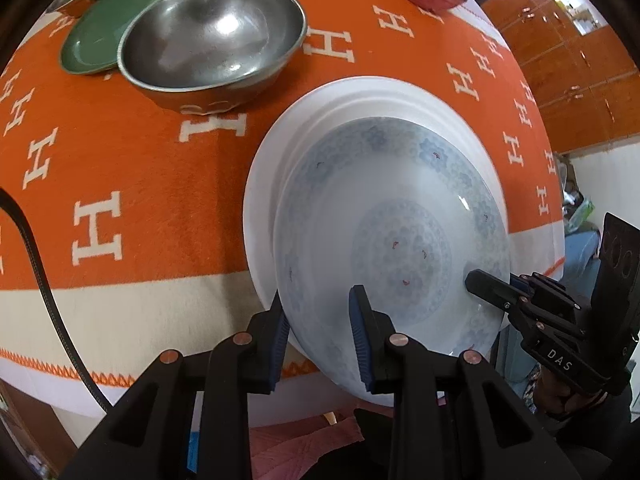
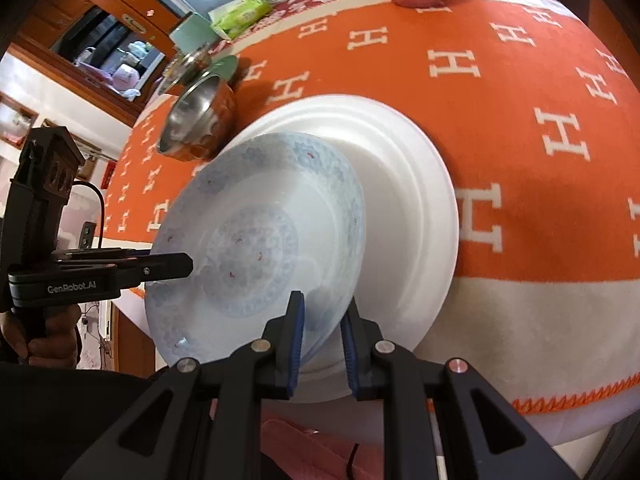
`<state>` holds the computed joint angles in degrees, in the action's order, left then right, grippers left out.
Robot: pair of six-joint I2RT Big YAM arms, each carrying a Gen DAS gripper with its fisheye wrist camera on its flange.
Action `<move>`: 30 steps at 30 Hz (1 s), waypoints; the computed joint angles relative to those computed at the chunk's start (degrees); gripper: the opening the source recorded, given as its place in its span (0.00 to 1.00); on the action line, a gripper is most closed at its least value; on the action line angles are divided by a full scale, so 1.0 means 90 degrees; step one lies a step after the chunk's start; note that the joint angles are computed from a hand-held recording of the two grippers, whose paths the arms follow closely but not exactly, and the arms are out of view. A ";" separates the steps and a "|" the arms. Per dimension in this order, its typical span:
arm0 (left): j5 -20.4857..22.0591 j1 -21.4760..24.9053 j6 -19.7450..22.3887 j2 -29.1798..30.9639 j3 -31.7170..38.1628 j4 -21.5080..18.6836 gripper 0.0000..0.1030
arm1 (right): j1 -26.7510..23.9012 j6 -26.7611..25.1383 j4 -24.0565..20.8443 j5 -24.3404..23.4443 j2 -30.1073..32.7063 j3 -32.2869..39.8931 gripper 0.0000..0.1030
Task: Organize plates and bowls
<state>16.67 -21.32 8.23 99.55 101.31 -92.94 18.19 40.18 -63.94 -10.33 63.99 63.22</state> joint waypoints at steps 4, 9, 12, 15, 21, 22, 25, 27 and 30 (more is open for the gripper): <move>0.0023 -0.0057 0.0080 0.0085 0.0091 0.0042 0.27 | 0.0007 0.0070 0.0020 0.0169 -0.0012 -0.0008 0.17; -0.0059 -0.0195 -0.0023 0.0198 0.0170 0.0001 0.27 | -0.0003 -0.0055 -0.0175 0.0439 0.0092 0.0087 0.19; -0.0128 -0.0237 -0.0080 0.0146 0.0084 0.0069 0.27 | -0.0029 -0.0295 -0.0261 0.0528 0.0160 0.0144 0.20; -0.0136 -0.0241 -0.0214 0.0117 0.0038 0.0132 0.27 | -0.0043 -0.0573 -0.0348 0.0577 0.0223 0.0205 0.21; -0.0387 -0.0346 -0.0618 0.0026 -0.0082 0.0354 0.27 | -0.0022 -0.1291 -0.0493 0.0785 0.0354 0.0335 0.22; -0.0437 -0.0356 -0.0678 -0.0005 -0.0111 0.0383 0.27 | -0.0043 -0.1429 -0.0490 0.0769 0.0354 0.0333 0.22; -0.0552 -0.0388 -0.0861 -0.0083 -0.0202 0.0487 0.27 | -0.0126 -0.1768 -0.0491 0.0628 0.0337 0.0319 0.22; -0.0571 -0.0386 -0.1025 -0.0112 -0.0225 0.0521 0.30 | -0.0149 -0.1973 -0.0522 0.0590 0.0335 0.0340 0.22; -0.0653 -0.0398 -0.1243 -0.0219 -0.0320 0.0631 0.32 | -0.0158 -0.2386 -0.0606 0.0643 0.0368 0.0412 0.22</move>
